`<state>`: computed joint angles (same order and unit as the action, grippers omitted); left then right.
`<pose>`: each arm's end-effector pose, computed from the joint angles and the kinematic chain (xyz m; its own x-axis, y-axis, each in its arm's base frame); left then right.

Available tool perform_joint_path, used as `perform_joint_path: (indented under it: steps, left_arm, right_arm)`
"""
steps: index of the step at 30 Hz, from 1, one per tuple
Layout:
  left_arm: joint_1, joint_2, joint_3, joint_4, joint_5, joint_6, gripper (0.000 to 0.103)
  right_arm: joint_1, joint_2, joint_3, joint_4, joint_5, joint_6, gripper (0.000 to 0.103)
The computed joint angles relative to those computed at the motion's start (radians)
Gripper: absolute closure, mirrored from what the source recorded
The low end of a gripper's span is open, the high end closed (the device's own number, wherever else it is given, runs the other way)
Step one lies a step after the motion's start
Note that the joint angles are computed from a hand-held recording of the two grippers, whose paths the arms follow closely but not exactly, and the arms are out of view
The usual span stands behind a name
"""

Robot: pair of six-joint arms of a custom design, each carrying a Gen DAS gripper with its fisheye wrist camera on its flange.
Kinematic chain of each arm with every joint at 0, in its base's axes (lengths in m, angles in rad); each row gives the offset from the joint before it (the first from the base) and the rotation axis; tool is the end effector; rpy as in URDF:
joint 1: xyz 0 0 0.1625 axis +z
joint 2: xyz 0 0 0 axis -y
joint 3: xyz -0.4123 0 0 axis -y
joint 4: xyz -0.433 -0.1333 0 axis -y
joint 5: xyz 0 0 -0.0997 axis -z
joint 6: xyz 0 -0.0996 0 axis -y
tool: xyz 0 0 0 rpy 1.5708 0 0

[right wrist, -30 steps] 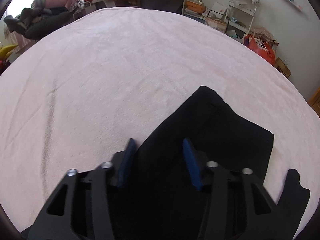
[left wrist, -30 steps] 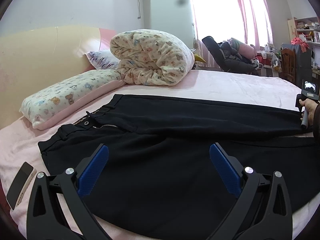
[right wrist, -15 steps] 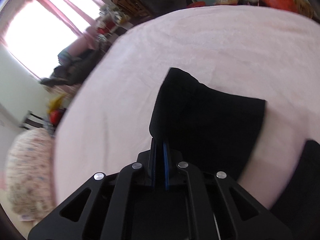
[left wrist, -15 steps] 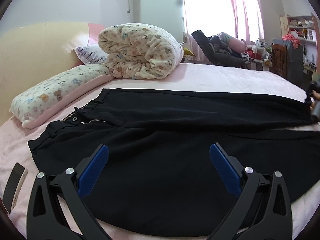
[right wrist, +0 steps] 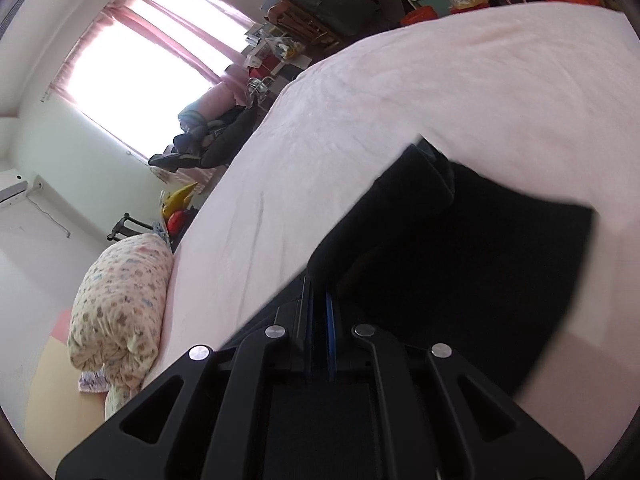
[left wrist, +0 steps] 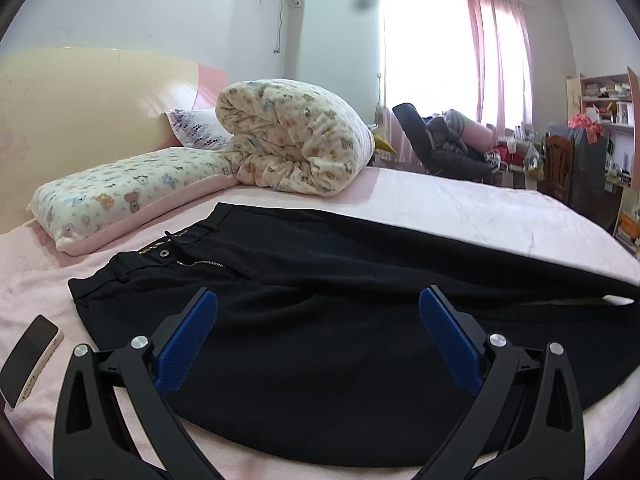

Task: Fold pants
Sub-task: 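Lift the held hems with the right gripper and carry them toward the waistband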

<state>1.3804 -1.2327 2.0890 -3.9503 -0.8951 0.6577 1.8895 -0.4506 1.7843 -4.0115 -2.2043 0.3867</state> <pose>0.0969 -0.5308 0.3203 -0.6944 -0.3401 -0.6342 0.5478 0.3217 -0.7723 0.2552 -0.5363 -0.0256 -0.9154 0.3920 -0.0920 0.2214 0.2991 -0.9282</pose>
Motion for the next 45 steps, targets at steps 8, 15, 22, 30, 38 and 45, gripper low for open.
perform_joint_path:
  steps: [8,15,22,30,38,45]
  left_arm:
    - [0.004,-0.067,0.022,0.041,-0.027,-0.14,0.002]
    - [0.073,-0.143,-0.018,0.233,-0.029,-0.414,0.002]
    - [0.125,-0.167,-0.058,0.215,0.003,-0.589,0.002]
    - [0.13,-0.147,-0.09,0.202,0.038,-0.577,0.002]
    - [0.132,-0.125,-0.125,0.262,0.097,-0.6,0.002]
    - [0.127,-0.126,-0.124,0.266,0.097,-0.579,0.002]
  right_arm:
    - [-0.006,0.039,0.069,0.018,-0.022,0.135,0.098]
    - [0.036,-0.032,0.131,0.17,-0.094,0.25,0.083]
    - [0.132,0.048,-0.037,0.239,0.125,0.171,0.077]
    - [0.091,0.368,-0.556,0.501,0.506,0.398,0.065]
    - [0.074,0.534,-0.843,0.638,0.464,0.545,0.065]
    - [0.068,0.556,-0.869,0.626,0.337,0.562,0.099]
